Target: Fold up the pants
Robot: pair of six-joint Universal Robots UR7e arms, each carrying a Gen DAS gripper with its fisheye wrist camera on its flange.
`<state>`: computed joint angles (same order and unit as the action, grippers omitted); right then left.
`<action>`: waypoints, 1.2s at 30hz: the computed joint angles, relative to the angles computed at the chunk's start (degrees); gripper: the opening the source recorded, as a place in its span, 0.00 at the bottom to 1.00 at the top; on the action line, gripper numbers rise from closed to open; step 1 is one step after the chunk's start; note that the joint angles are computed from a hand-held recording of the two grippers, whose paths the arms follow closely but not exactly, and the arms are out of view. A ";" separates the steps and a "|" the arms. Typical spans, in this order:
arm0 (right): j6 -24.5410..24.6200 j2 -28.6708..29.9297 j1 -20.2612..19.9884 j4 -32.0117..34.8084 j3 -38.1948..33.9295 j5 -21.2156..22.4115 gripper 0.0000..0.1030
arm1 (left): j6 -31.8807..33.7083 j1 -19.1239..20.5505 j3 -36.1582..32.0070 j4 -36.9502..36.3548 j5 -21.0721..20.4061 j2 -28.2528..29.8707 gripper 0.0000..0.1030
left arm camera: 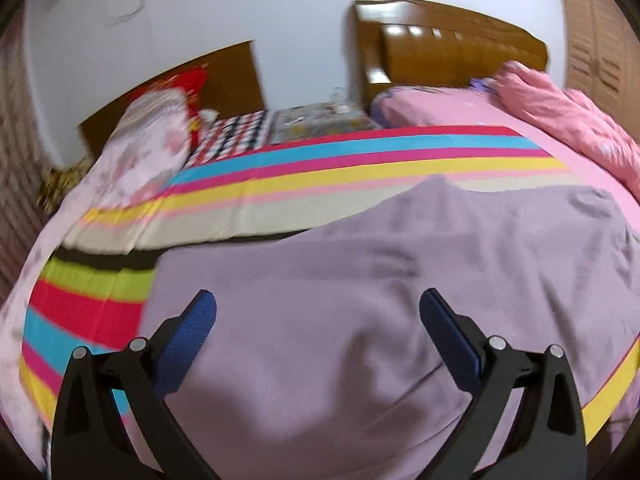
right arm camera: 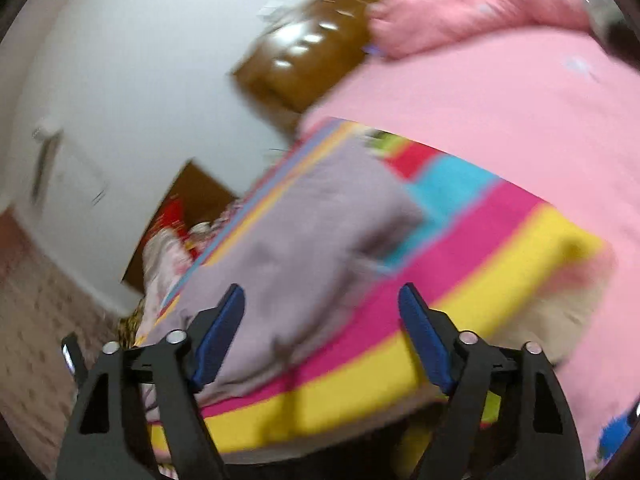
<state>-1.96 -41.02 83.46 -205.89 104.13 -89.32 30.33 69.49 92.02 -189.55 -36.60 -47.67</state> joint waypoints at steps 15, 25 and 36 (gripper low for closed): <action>-3.12 1.18 2.65 19.77 -10.27 -5.40 0.68 | -13.58 4.82 -6.49 18.14 -7.30 2.25 0.99; -0.89 0.95 3.60 30.38 -14.49 -7.13 0.64 | -13.87 5.07 -6.72 18.45 -7.72 2.21 0.99; 0.22 -0.20 1.66 34.10 -14.84 -2.00 0.47 | -13.81 5.08 -6.85 18.42 -7.67 2.32 0.99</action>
<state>-1.74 -41.22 85.12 -171.79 89.28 -91.32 16.52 74.57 85.17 -171.13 -44.27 -45.36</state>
